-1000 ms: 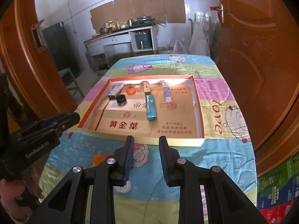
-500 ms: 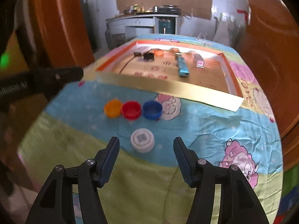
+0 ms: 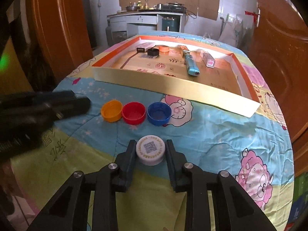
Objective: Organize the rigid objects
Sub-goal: 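Grasp the white QR cap with the right tool while the left tool grasps the orange cap, then carry the white cap and orange cap over the cardboard tray with both tools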
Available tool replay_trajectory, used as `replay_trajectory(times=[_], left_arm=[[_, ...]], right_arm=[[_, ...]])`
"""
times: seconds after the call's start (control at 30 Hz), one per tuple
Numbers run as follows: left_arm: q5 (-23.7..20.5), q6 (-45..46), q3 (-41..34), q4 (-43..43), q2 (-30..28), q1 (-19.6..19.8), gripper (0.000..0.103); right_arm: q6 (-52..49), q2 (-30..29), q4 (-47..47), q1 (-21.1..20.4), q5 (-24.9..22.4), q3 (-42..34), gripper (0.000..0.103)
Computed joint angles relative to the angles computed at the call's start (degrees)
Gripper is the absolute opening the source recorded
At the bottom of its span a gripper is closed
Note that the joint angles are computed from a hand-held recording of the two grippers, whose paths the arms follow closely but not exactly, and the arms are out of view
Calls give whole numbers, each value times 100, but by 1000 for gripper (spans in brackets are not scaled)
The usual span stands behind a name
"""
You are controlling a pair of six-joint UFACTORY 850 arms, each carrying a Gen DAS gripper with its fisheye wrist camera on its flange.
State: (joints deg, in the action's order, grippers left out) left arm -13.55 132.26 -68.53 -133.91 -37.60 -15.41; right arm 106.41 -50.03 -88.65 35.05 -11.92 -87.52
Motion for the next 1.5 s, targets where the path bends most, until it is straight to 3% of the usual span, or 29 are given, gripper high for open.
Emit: replay_trajectory(times=[0.23, 0.37, 0.63, 0.73, 0.83, 0.93, 1.13, 1.5], left_arm=[[436, 42, -334, 155, -332, -149, 39], [532, -402, -506, 665, -470, -167, 39], [528, 1226, -687, -815, -630, -233, 39], [470, 1127, -686, -729, -635, -215, 39], [452, 1205, -660, -981, -618, -181, 30], [304, 320, -633, -212, -606, -104, 30], [297, 341, -543, -282, -542, -103, 30], [264, 1234, -290, -1183, -251, -135, 30]], right_arm=[[1057, 214, -855, -12, 111, 306, 30], [1752, 298, -1481, -27, 110, 422, 30], [2268, 380, -1936, -64, 116, 568, 30], [2466, 396, -2139, -74, 124, 595, 30], [2553, 390, -2211, -75, 149, 591, 30], [2550, 376, -2202, -73, 170, 584, 30], [2493, 372, -2148, -64, 147, 573, 30], [2475, 457, -2170, -28, 68, 605, 30]])
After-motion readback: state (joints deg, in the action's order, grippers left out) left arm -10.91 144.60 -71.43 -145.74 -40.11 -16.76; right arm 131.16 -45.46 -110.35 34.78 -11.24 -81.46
